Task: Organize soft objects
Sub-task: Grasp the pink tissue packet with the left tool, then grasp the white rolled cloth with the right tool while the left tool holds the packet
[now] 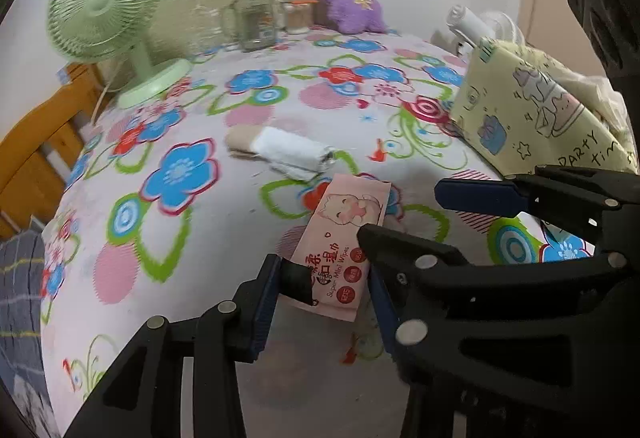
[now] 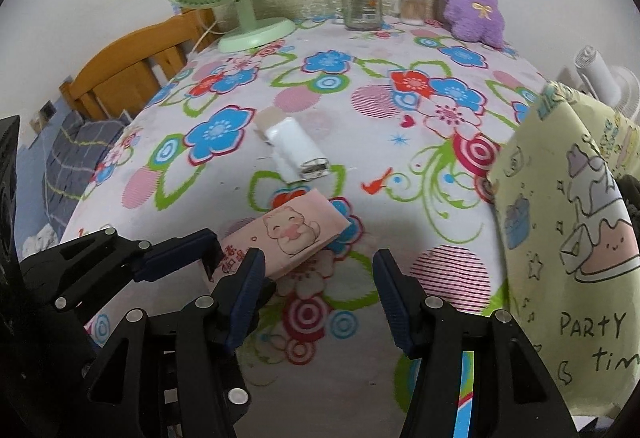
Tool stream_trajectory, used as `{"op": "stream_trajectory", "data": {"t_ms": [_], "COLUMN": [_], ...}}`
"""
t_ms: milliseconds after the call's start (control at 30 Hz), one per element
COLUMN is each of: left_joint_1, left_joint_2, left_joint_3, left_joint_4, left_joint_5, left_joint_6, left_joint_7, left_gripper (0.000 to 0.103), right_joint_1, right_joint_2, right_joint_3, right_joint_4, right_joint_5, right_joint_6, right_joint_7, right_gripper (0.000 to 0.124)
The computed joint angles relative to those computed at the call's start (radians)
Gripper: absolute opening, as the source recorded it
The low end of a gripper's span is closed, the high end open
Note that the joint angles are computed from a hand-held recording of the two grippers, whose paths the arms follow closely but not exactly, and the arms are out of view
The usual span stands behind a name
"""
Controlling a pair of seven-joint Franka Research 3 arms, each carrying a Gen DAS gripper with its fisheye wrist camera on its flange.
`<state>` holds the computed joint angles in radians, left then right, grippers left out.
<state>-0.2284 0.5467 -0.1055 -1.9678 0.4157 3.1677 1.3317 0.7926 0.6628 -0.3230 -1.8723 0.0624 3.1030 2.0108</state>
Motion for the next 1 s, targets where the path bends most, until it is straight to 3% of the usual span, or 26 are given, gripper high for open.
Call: {"op": "stream_trajectory", "data": {"t_ms": [67,167,333,667,833,900,1000], "left_joint_1": [-0.022,-0.122,-0.198,-0.129,-0.138,-0.172,-0.182], "left_joint_2": [-0.015,-0.022,-0.009,0.045,0.066,0.077,0.096], "left_joint_3": [0.033,0.156,0.262,0.206,0.225,0.266,0.281], "left_joint_4": [-0.020,-0.026,-0.011,0.087,0.133,0.153,0.188], "left_joint_5": [-0.002,0.008,0.035,0.063,0.096,0.120,0.150], "left_joint_6": [0.012,0.011,0.000,-0.065,-0.078,-0.080,-0.100], "left_joint_7": [-0.024,-0.096,-0.201,-0.312,-0.372,-0.416,-0.458], "left_gripper": [0.045,0.045,0.045,0.045,0.045,0.045,0.045], "right_joint_1": [0.002,-0.019,-0.029,-0.061,-0.102,-0.114,-0.131], "right_joint_2": [0.004,0.010,0.030,0.087,0.121,0.139,0.169], "right_joint_3": [0.003,0.031,0.042,0.047,0.074,0.080,0.092], "right_joint_4": [0.009,0.028,0.065,0.170,0.236,0.270,0.323], "right_joint_5": [-0.006,-0.006,-0.015,-0.049,-0.058,-0.064,-0.072], "right_joint_6": [-0.001,-0.010,-0.034,-0.084,-0.102,-0.108,-0.122], "right_joint_7": [-0.008,-0.025,-0.033,-0.012,-0.013,-0.016,-0.026], "right_gripper": [0.060,0.060,0.060,0.061,0.061,0.061,0.061]}}
